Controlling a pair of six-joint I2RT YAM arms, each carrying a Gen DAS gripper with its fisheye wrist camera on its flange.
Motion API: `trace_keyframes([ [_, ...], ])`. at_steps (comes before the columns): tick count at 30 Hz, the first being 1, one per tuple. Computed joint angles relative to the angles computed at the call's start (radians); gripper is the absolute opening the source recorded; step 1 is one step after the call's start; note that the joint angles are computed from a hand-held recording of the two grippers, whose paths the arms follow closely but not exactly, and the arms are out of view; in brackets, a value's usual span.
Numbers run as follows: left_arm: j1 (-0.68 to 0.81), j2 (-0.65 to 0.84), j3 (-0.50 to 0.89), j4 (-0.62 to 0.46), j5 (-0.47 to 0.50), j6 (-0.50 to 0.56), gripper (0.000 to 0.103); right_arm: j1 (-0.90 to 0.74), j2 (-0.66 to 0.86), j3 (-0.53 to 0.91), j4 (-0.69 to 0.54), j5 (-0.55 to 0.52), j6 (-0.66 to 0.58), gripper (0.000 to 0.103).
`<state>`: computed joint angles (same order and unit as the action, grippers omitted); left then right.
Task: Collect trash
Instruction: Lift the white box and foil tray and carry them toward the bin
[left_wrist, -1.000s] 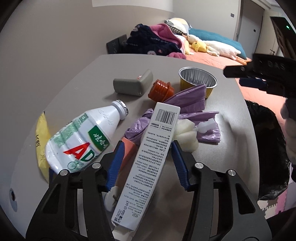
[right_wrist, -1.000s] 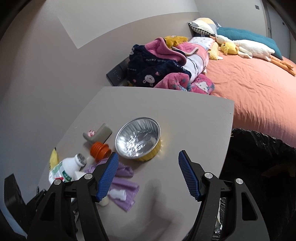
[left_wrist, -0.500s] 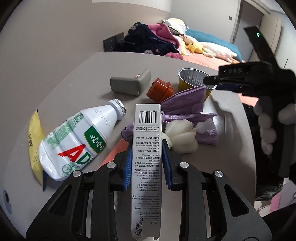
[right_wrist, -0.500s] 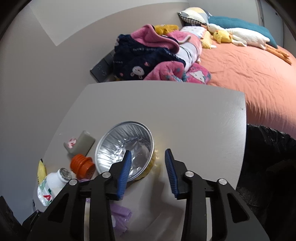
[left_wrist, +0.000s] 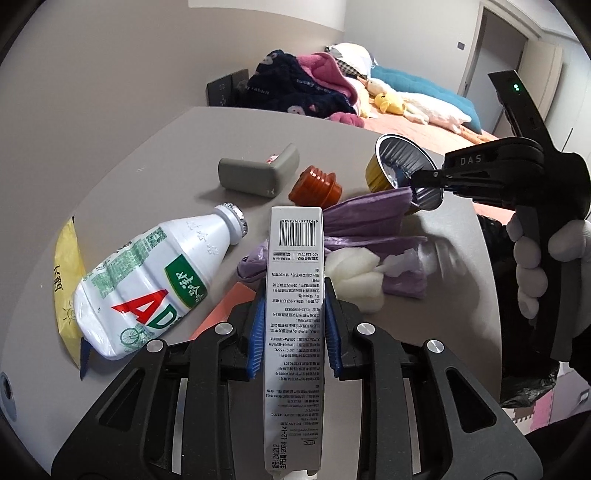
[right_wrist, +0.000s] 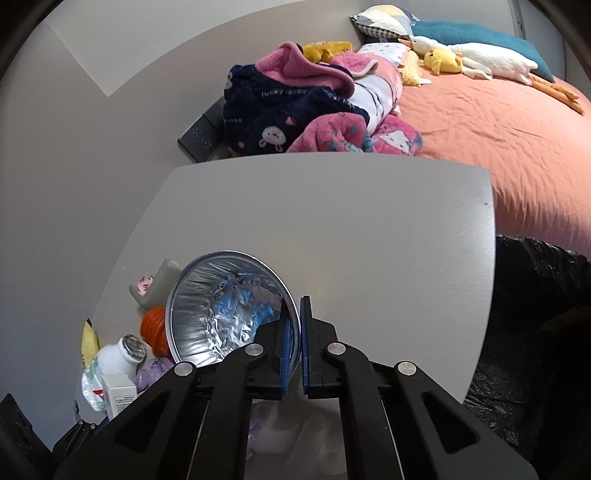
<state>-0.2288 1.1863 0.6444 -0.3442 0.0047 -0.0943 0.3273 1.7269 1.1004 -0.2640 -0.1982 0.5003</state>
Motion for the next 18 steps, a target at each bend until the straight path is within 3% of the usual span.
trace_keyframes([
  [8, -0.006, -0.051, 0.031, -0.049, 0.014, -0.071, 0.027, -0.020, -0.092, -0.028, -0.045, -0.035, -0.019, 0.006],
  [18, -0.104, -0.114, 0.061, -0.098, -0.036, -0.136, 0.027, -0.060, -0.268, -0.108, -0.097, -0.062, -0.065, 0.006],
])
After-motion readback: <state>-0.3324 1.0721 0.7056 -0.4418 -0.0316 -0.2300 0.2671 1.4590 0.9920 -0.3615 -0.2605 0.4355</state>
